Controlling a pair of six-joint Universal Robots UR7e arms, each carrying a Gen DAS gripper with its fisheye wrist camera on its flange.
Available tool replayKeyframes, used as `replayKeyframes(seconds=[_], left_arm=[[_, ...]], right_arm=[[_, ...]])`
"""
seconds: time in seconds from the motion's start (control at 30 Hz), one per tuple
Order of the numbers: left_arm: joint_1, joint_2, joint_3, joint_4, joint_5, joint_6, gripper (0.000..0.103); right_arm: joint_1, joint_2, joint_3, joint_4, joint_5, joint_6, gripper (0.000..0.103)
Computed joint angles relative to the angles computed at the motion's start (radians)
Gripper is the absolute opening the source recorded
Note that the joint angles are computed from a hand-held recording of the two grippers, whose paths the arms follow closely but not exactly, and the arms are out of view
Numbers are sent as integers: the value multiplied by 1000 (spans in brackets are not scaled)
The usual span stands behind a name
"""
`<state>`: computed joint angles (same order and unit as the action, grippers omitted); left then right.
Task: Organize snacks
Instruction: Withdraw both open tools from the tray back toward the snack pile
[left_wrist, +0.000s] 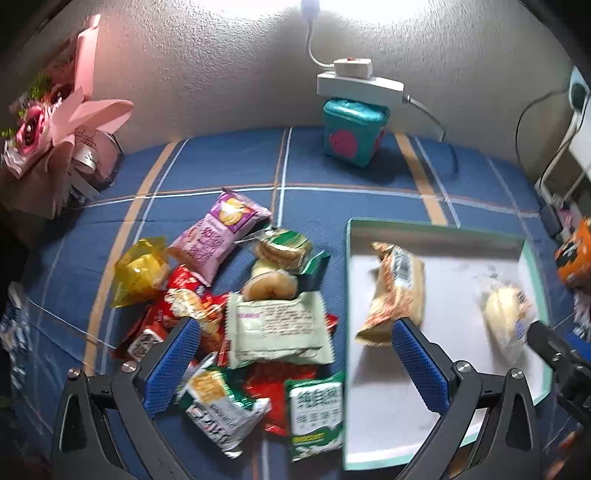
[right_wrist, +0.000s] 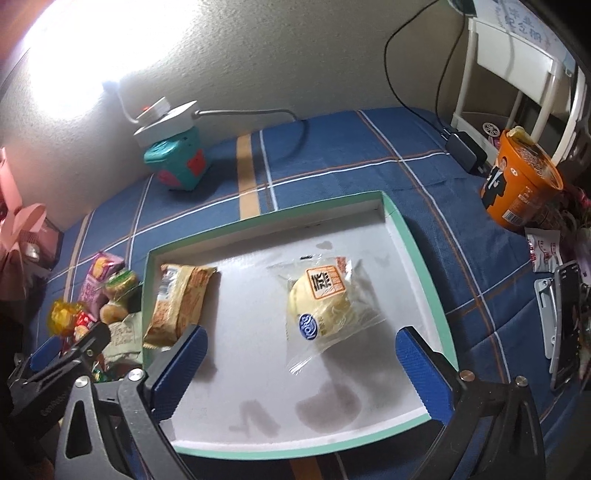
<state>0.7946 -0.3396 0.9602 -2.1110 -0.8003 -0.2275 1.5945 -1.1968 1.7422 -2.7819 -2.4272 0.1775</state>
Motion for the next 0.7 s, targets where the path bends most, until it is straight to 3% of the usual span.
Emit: replayKeyframes(seconds=[0.2,0.7], left_arm=[[18,-19,-22,177,27,-71,103],[79,-205,126,127,164,-203,103]], right_arm=[[30,18,-1,33,2,-3,103],[110,131,-59,62,51,-88,103]])
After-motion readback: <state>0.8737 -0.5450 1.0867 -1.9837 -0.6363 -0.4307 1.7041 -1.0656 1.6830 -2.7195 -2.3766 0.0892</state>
